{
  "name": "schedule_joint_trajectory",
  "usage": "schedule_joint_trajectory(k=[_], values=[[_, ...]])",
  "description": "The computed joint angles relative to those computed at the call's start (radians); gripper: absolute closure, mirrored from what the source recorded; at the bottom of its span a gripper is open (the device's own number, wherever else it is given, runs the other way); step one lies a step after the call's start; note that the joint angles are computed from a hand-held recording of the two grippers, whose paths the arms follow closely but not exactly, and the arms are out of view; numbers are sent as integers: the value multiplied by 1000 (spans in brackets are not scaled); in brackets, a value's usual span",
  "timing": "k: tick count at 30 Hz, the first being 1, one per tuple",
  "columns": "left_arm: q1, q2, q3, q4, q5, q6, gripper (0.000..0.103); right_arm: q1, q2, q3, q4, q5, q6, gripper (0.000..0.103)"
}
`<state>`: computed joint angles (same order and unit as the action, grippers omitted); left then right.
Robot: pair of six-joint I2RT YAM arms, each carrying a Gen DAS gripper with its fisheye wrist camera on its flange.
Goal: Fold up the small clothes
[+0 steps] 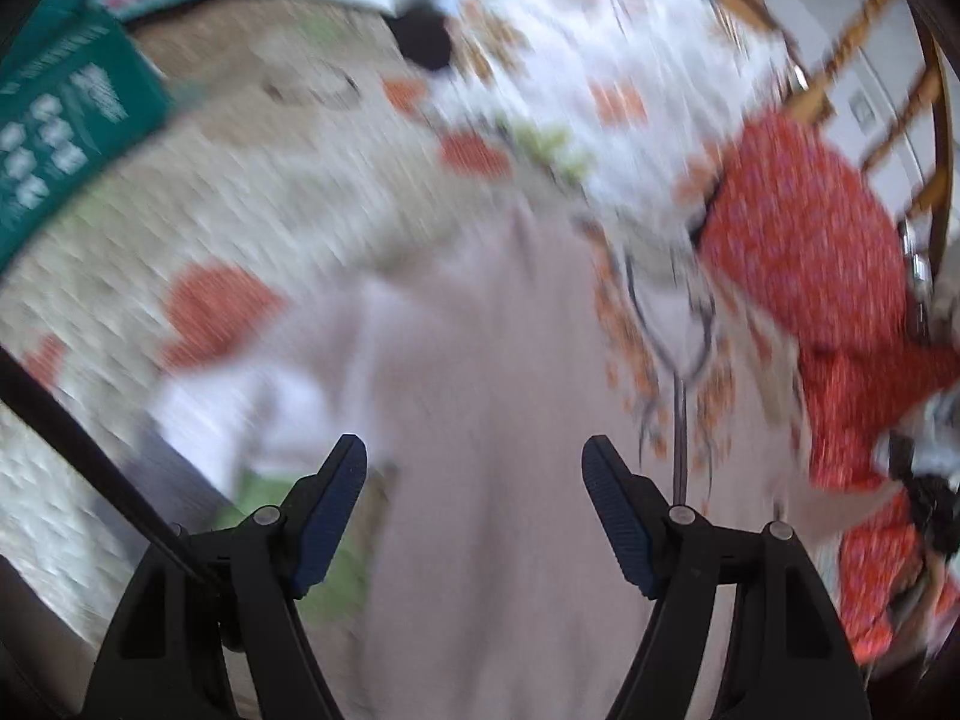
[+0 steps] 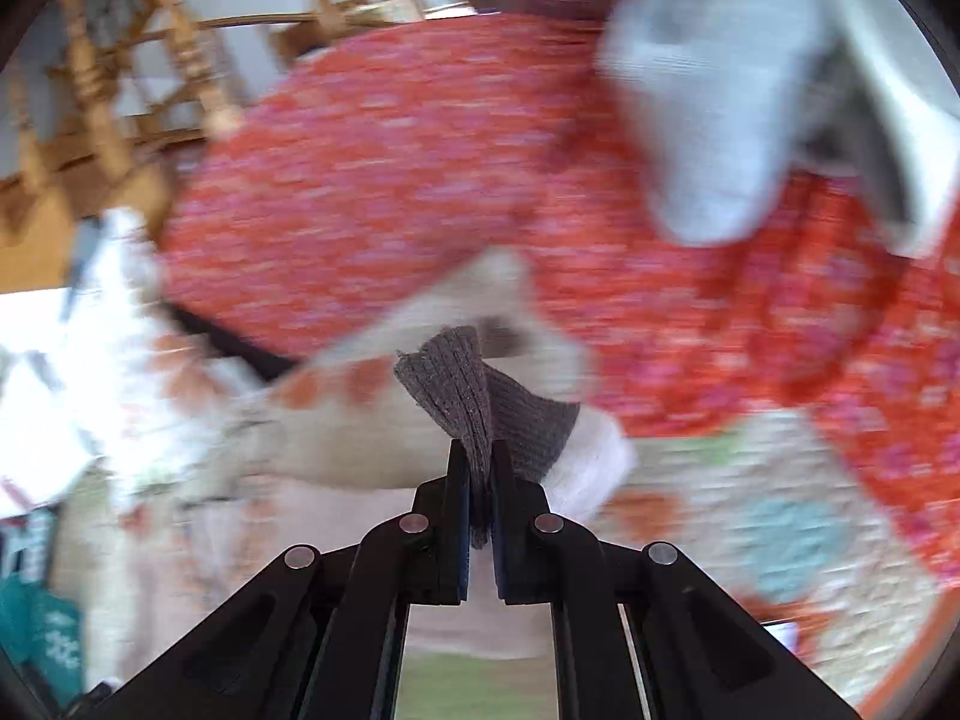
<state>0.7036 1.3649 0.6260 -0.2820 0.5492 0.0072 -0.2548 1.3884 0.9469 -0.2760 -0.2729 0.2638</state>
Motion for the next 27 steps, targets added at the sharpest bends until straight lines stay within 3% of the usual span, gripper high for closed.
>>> schedule_joint_trajectory(k=[6, 13, 22, 25, 27], values=[[216, 43, 83, 42, 95, -22, 28, 480, 178, 160, 64, 110, 188, 98], [406, 170, 184, -7, 195, -12, 27, 854, 656, 596, 22, 203, 279, 98], [432, 209, 210, -28, 205, 7, 27, 1025, 1189, 1251, -264, 271, 280, 96], [434, 214, 216, -33, 208, 9, 27, 1042, 1351, 1504, -407, 211, 258, 92], [433, 216, 216, -31, 204, 2, 27, 1045, 1385, 1556, -434, 155, 256, 89]])
